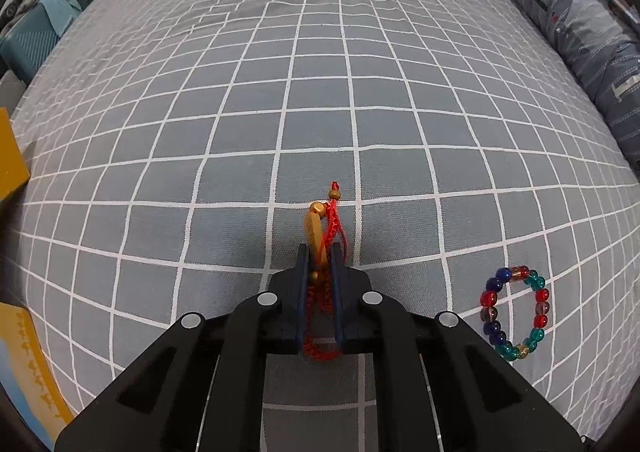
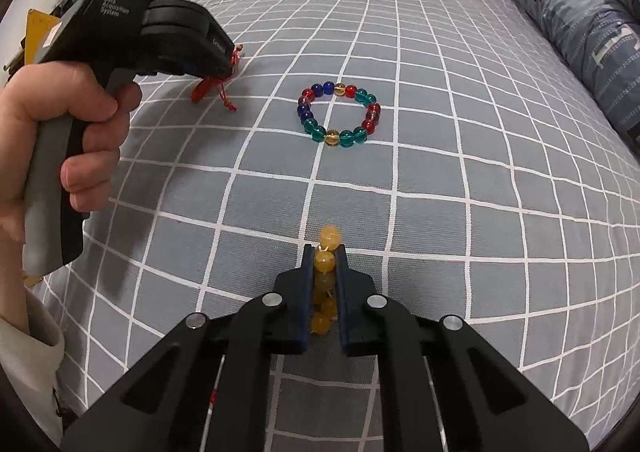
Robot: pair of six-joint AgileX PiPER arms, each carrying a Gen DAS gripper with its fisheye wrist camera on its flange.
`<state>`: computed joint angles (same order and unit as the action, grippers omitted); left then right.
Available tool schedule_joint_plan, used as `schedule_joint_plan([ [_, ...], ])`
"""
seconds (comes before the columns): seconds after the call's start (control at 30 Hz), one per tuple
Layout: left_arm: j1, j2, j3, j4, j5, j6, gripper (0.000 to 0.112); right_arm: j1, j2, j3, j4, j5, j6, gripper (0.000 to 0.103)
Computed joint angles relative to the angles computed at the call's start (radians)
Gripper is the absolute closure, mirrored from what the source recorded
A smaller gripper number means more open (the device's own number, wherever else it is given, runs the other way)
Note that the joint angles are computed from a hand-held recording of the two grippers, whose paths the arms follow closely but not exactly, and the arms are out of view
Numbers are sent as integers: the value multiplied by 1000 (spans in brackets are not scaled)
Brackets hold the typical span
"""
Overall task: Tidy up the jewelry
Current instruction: 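Carry the red string bracelet with the left tool to the box while the right tool carries the amber bracelet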
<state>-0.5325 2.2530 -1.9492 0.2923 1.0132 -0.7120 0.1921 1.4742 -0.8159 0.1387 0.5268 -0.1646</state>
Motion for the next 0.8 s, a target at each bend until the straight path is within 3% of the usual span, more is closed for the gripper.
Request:
schedule_joint_plan([
  [0.8,-21,-161,182,55,-67,-62,103,3,-115,-5,-24,57,50,94],
])
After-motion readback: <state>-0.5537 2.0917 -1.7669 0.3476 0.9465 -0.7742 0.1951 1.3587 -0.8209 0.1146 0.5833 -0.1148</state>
